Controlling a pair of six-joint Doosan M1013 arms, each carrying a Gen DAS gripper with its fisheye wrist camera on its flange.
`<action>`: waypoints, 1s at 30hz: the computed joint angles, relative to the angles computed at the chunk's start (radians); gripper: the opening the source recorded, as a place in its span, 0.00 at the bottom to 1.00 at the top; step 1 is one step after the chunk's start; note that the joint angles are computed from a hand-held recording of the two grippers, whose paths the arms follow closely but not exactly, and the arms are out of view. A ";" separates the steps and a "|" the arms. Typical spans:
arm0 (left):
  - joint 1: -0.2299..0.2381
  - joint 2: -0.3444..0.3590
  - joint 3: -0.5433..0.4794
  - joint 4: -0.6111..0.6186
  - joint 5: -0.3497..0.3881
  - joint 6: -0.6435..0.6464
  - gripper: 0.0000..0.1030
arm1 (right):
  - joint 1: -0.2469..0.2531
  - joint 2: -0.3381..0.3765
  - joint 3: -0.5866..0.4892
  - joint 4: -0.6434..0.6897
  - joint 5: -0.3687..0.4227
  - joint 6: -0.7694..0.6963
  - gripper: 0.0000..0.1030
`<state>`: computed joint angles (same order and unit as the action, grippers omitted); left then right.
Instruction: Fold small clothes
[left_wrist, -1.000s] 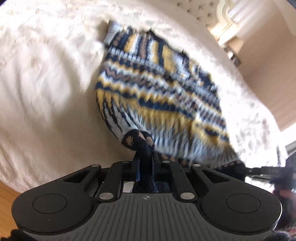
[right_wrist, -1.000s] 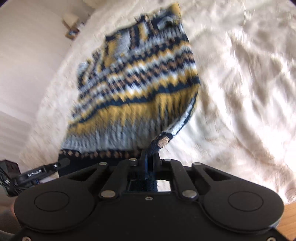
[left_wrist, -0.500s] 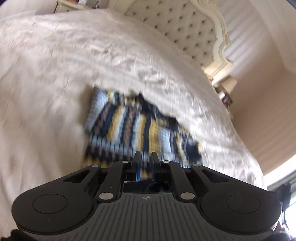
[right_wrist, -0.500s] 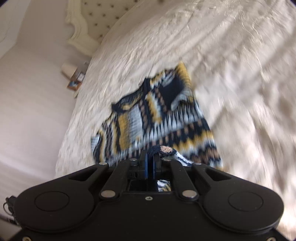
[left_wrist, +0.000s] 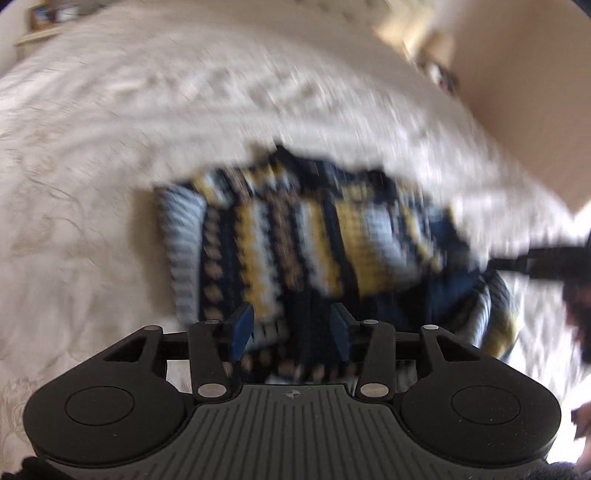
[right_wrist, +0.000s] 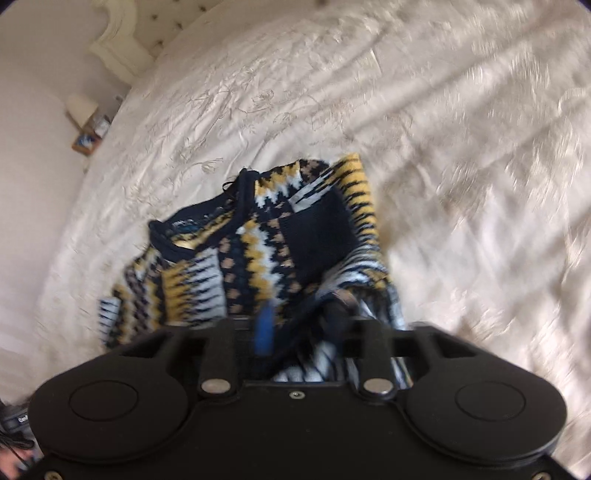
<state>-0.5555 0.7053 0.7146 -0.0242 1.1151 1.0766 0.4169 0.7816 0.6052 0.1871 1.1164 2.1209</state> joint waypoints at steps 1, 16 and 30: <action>0.001 0.004 0.002 -0.032 0.011 0.026 0.43 | 0.005 -0.007 0.010 -0.031 -0.001 -0.019 0.62; -0.021 0.095 -0.108 -0.011 0.147 -0.057 0.43 | 0.005 0.039 -0.065 -0.037 0.115 -0.497 0.64; -0.013 0.163 -0.199 -0.032 0.176 -0.063 0.47 | -0.004 0.163 -0.261 0.035 0.261 -0.561 0.41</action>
<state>-0.5681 0.8679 0.5155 -0.0563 1.2915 1.0133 0.4134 0.9443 0.3444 0.2226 1.3773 1.5603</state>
